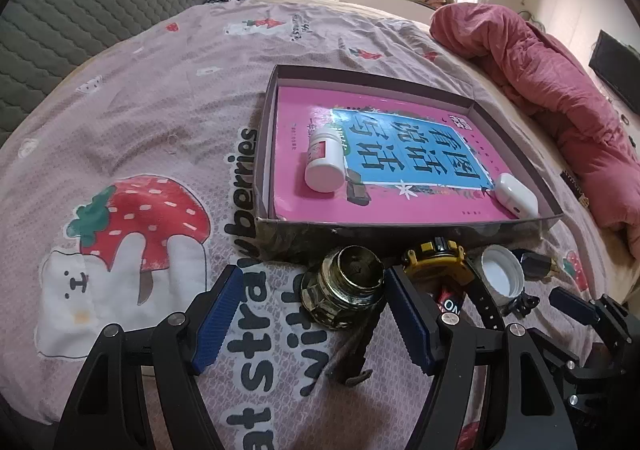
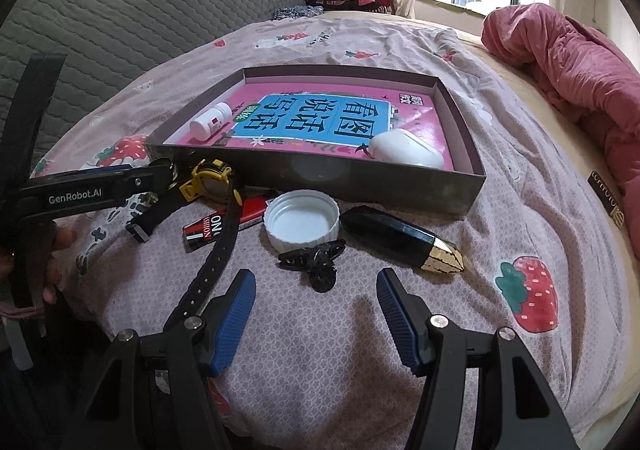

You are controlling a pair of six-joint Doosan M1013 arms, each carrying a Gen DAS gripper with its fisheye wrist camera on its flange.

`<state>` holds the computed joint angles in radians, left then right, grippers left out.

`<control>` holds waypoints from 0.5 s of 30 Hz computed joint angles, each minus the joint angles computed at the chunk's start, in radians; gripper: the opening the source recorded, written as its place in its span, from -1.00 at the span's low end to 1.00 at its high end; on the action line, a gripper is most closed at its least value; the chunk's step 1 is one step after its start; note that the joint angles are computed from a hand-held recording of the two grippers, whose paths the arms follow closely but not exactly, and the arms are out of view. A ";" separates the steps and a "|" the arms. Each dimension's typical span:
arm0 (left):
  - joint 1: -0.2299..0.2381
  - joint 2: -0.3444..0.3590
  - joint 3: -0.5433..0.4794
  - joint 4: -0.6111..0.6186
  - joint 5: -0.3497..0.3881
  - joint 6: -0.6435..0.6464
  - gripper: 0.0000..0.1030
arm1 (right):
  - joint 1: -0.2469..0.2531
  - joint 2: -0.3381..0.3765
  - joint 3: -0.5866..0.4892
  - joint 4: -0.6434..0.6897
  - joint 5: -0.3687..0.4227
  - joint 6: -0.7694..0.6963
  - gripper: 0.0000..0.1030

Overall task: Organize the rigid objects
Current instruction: 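Move left tool toward the gold jar while right tool reaches for the black clip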

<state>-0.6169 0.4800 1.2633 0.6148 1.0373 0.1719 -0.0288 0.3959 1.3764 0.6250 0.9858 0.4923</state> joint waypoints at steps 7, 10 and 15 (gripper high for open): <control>0.004 0.011 -0.011 -0.006 -0.003 0.015 0.44 | 0.008 0.009 -0.005 -0.012 -0.009 0.014 0.21; 0.007 0.007 -0.004 -0.015 -0.015 0.010 0.44 | 0.014 0.012 -0.003 -0.032 -0.036 0.033 0.21; 0.010 -0.002 0.011 -0.017 -0.033 0.000 0.39 | 0.011 0.020 -0.010 -0.026 -0.053 0.049 0.06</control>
<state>-0.6073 0.4780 1.2741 0.5981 1.0045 0.1722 -0.0173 0.4155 1.3664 0.5990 0.9329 0.5413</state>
